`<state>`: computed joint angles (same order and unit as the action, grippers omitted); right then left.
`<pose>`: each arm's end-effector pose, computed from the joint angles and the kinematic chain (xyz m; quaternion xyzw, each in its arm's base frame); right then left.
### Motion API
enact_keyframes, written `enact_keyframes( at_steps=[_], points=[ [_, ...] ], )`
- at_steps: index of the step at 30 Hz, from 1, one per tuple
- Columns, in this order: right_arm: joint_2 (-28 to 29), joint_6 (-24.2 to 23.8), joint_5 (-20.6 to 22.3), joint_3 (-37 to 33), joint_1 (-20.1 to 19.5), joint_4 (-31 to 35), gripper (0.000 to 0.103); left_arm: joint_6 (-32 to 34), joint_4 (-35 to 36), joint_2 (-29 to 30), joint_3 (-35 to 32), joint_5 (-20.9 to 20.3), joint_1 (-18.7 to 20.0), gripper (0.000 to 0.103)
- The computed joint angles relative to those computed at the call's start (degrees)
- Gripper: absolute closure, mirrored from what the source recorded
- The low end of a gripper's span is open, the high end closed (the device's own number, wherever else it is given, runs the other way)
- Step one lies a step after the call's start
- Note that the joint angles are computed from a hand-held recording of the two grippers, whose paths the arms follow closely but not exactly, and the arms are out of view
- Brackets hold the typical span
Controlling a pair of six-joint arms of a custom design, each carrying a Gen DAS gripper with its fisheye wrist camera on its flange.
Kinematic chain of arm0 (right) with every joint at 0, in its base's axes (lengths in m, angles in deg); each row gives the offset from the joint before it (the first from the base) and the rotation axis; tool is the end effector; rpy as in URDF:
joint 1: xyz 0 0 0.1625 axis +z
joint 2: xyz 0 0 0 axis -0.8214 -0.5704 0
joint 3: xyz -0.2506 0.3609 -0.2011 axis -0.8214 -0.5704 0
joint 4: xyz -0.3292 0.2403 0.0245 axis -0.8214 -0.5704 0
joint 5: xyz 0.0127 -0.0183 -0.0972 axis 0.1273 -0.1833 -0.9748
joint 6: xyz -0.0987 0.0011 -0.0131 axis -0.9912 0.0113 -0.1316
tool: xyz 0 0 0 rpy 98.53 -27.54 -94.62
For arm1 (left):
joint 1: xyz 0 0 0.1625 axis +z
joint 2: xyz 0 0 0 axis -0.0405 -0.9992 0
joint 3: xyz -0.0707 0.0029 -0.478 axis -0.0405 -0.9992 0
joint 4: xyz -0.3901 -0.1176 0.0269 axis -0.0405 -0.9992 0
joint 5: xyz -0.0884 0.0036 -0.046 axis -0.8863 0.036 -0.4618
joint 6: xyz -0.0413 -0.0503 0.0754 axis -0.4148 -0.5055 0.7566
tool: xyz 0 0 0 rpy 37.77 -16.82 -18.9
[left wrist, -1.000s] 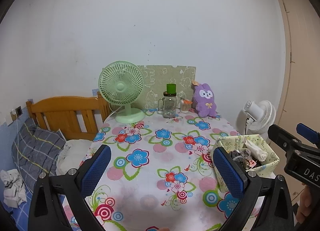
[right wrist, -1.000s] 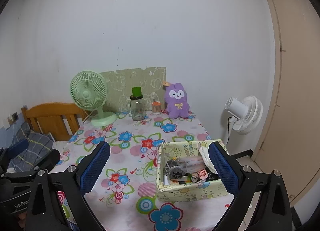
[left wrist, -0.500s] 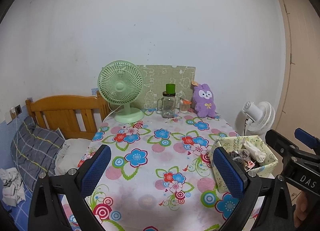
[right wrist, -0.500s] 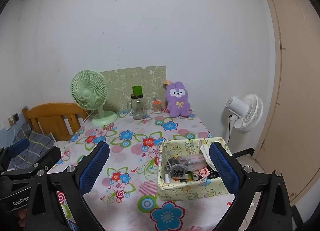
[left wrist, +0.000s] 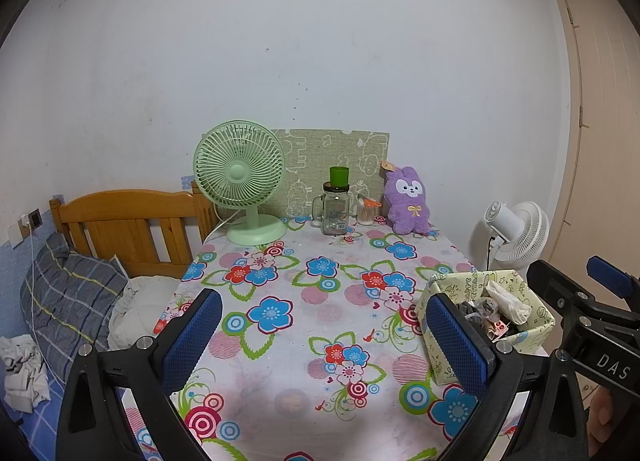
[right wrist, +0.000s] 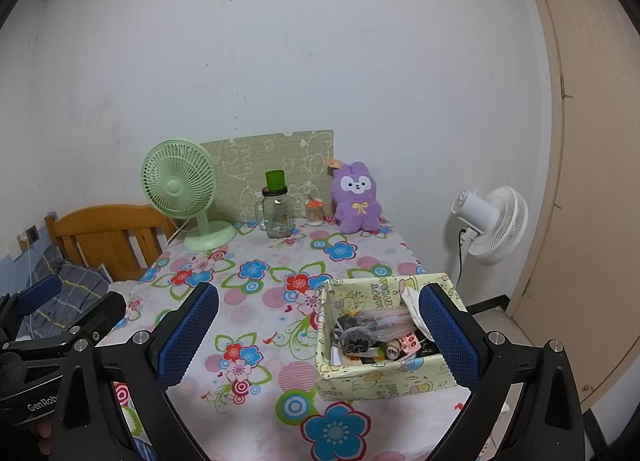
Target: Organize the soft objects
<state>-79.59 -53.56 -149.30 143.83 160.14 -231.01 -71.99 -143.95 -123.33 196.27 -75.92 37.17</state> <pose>0.2435 -0.5485 0.2713 0.2630 -0.7957 0.4777 0.2634 -0.3553 -0.5256 0.1712 0.1475 0.7659 -0.5213 0.3463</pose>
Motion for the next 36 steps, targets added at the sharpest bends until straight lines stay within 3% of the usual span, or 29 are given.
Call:
enact_keyframes(
  at_steps=[36],
  points=[
    [0.5,0.9,-0.5,-0.5,-0.3,0.7,0.002,-2.6,3.0,0.4,-0.6,-0.5,0.6,0.0]
  ],
)
